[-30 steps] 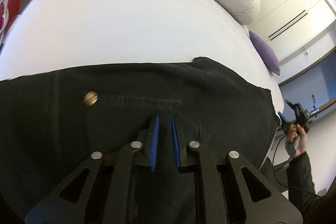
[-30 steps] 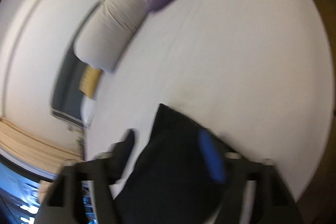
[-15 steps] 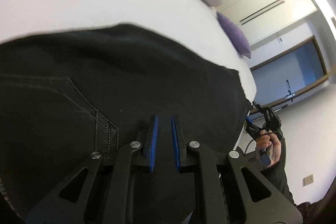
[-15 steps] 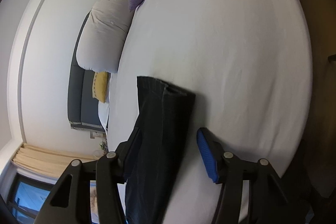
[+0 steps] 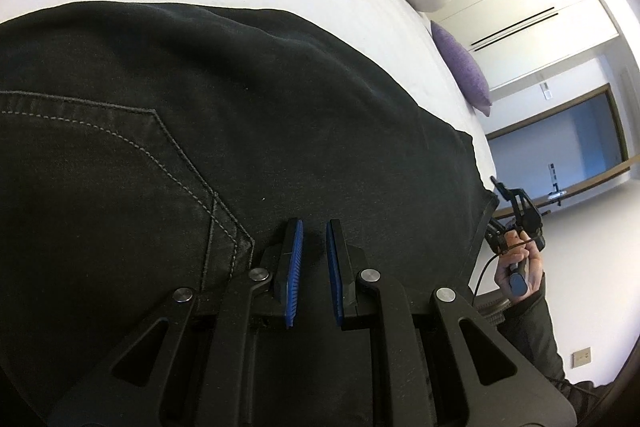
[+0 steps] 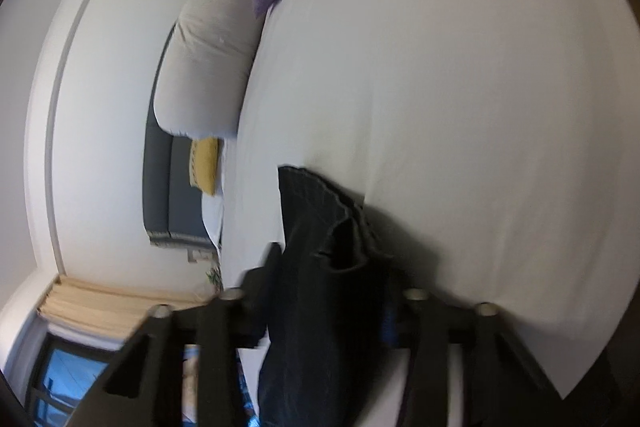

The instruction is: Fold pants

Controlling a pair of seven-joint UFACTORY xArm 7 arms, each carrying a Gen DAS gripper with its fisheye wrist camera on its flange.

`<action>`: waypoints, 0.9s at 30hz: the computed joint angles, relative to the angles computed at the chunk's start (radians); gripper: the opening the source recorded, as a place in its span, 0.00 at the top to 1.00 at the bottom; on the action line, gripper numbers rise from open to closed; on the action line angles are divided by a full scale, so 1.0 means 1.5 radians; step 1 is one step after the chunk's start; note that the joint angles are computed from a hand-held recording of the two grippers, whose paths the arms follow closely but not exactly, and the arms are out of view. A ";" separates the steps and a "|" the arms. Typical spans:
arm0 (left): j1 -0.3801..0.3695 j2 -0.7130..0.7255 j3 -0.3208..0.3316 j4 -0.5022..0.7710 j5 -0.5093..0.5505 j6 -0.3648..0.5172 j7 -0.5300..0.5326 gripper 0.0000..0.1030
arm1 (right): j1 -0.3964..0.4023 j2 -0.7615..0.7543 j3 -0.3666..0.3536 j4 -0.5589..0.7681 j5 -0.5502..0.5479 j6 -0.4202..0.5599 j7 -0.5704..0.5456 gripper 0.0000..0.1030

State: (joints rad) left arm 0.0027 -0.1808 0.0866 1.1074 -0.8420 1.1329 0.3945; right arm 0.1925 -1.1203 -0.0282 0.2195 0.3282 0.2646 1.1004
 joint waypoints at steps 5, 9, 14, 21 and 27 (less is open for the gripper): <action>-0.004 -0.016 -0.004 -0.017 0.003 -0.011 0.001 0.88 | -0.002 0.006 0.003 -0.011 0.006 -0.011 0.007 0.90; -0.009 -0.002 -0.001 0.007 0.004 -0.005 -0.010 0.88 | -0.030 0.017 0.044 0.036 -0.036 0.054 0.008 0.91; 0.007 0.003 0.008 0.013 0.001 0.008 0.003 0.88 | -0.004 0.148 0.124 0.239 -0.156 0.212 -0.102 0.91; 0.009 -0.005 0.007 -0.001 -0.009 0.000 -0.006 0.88 | 0.041 0.443 0.305 0.532 -0.352 0.502 -0.249 0.91; 0.006 -0.002 0.004 0.027 0.001 0.020 -0.037 0.61 | 0.069 0.487 0.326 0.565 -0.449 0.562 -0.198 0.91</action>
